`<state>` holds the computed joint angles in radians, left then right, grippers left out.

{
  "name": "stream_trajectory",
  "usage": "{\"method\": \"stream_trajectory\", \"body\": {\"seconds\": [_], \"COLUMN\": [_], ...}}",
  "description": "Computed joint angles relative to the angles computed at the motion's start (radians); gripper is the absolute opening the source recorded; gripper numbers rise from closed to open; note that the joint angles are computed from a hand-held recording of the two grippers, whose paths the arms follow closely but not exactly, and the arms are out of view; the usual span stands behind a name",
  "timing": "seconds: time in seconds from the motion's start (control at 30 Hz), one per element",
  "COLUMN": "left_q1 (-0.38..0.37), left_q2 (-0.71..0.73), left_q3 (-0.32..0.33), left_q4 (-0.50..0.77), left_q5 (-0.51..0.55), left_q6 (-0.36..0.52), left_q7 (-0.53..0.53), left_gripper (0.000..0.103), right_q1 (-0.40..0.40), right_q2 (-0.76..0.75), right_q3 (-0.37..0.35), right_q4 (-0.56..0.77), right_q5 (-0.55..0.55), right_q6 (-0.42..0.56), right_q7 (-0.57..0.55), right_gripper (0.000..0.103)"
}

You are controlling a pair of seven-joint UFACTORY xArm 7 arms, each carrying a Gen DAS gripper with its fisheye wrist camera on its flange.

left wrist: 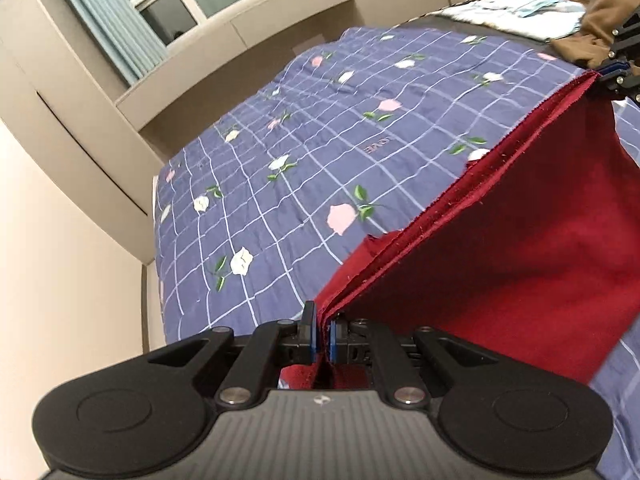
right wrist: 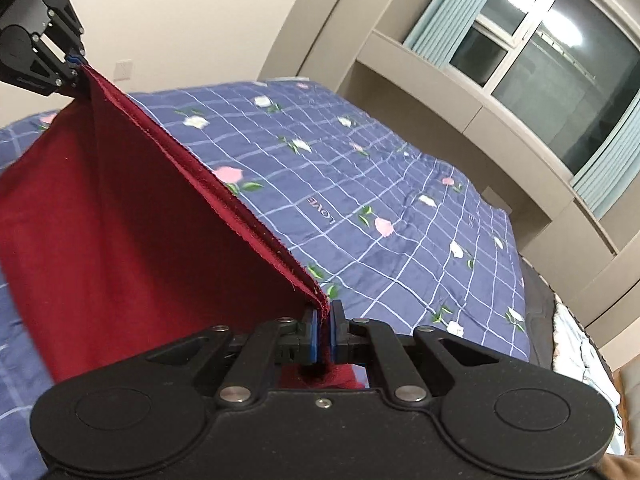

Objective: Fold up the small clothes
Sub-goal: 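Lay the folded hem onto the sweater and open both tools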

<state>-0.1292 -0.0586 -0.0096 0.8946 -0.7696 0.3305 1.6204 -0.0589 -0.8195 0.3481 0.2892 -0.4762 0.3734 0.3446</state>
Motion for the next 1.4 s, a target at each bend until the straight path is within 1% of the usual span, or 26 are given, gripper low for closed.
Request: {"method": "stream_trajectory", "body": {"seconds": [0.13,0.23,0.37,0.43,0.57,0.6,0.63,0.67,0.7,0.73,0.77,0.8,0.83,0.87,0.9,0.93,0.97,1.0,1.07,1.13,1.17,1.2,1.23,1.27,1.33,1.4], "left_q1": [0.010,0.022,0.025,0.024,0.044,0.052,0.058,0.060,0.062,0.058,0.057,0.053,0.063,0.093,0.135,0.190,0.238,0.273,0.331,0.402,0.419,0.436,0.449,0.482,0.575,0.676], "left_q2": [0.128,0.205,0.290,0.335,0.394,0.409,0.421,0.425,0.430,0.433,0.436,0.438,0.438,0.435,0.434,0.431,0.425,0.423,0.416,0.408,0.403,0.397,0.394,0.390,0.384,0.381], "left_q3": [-0.032,-0.060,-0.074,-0.075,-0.089,-0.097,-0.102,-0.105,-0.106,-0.101,-0.099,-0.092,-0.099,-0.127,-0.168,-0.222,-0.272,-0.310,-0.370,-0.446,-0.466,-0.487,-0.505,-0.544,-0.649,-0.758], "left_q4": [0.099,0.142,0.186,0.219,0.271,0.285,0.295,0.293,0.290,0.282,0.275,0.267,0.261,0.260,0.261,0.261,0.251,0.246,0.236,0.219,0.211,0.200,0.191,0.177,0.150,0.124], "left_q5": [0.105,0.192,0.306,0.354,0.411,0.419,0.431,0.447,0.464,0.488,0.508,0.527,0.531,0.520,0.502,0.472,0.438,0.411,0.374,0.330,0.317,0.303,0.290,0.267,0.201,0.114], "left_q6": [-0.011,-0.038,-0.060,-0.055,-0.029,-0.022,-0.021,-0.033,-0.058,-0.095,-0.130,-0.174,-0.207,-0.220,-0.222,-0.226,-0.242,-0.260,-0.278,-0.285,-0.288,-0.296,-0.303,-0.313,-0.318,-0.314], "left_q7": [-0.140,-0.235,-0.366,-0.443,-0.560,-0.584,-0.610,-0.637,-0.664,-0.695,-0.720,-0.749,-0.766,-0.768,-0.759,-0.744,-0.726,-0.713,-0.691,-0.643,-0.622,-0.601,-0.582,-0.551,-0.478,-0.390], "left_gripper": [0.006,0.006,0.006,0.008,0.010,0.012,0.015,0.024,0.039,0.049,0.068,0.078,0.081,0.087,0.094,0.096,0.099,0.099,0.101,0.101,0.101,0.101,0.101,0.101,0.102,0.102], "right_q1": [-0.137,-0.218,-0.301,-0.324,-0.342,-0.346,-0.352,-0.363,-0.365,-0.368,-0.367,-0.368,-0.368,-0.368,-0.368,-0.363,-0.357,-0.352,-0.335,-0.309,-0.297,-0.288,-0.280,-0.272,-0.244,-0.210], "right_q2": [0.192,0.309,0.441,0.488,0.560,0.574,0.583,0.595,0.599,0.605,0.609,0.607,0.602,0.596,0.589,0.585,0.581,0.576,0.568,0.564,0.565,0.562,0.556,0.552,0.533,0.502], "right_q3": [0.039,0.076,0.110,0.115,0.106,0.105,0.108,0.114,0.113,0.110,0.103,0.104,0.103,0.103,0.105,0.109,0.109,0.109,0.099,0.101,0.100,0.087,0.064,0.045,0.032,0.009], "right_q4": [0.073,0.118,0.175,0.194,0.225,0.232,0.236,0.244,0.247,0.249,0.250,0.251,0.249,0.248,0.249,0.251,0.253,0.255,0.257,0.258,0.261,0.260,0.260,0.259,0.248,0.222], "right_q5": [-0.065,-0.139,-0.268,-0.328,-0.437,-0.469,-0.509,-0.559,-0.595,-0.630,-0.659,-0.705,-0.752,-0.805,-0.863,-0.910,-0.950,-0.999,-1.058,-1.064,-1.062,-1.062,-1.056,-1.051,-1.070,-1.095], "right_q6": [-0.086,-0.119,-0.141,-0.149,-0.157,-0.157,-0.155,-0.151,-0.145,-0.145,-0.147,-0.141,-0.138,-0.133,-0.119,-0.094,-0.067,-0.042,-0.002,0.086,0.125,0.136,0.121,0.113,0.138,0.108], "right_q7": [0.040,0.095,0.205,0.265,0.369,0.399,0.440,0.494,0.536,0.577,0.610,0.662,0.710,0.765,0.827,0.884,0.933,0.997,1.090,1.142,1.159,1.170,1.170,1.172,1.200,1.211], "right_gripper": [0.005,0.005,0.006,0.006,0.006,0.006,0.010,0.018,0.025,0.027,0.032,0.035,0.040,0.048,0.060,0.067,0.080,0.085,0.088,0.093,0.098,0.100,0.100,0.100,0.100,0.100]}}
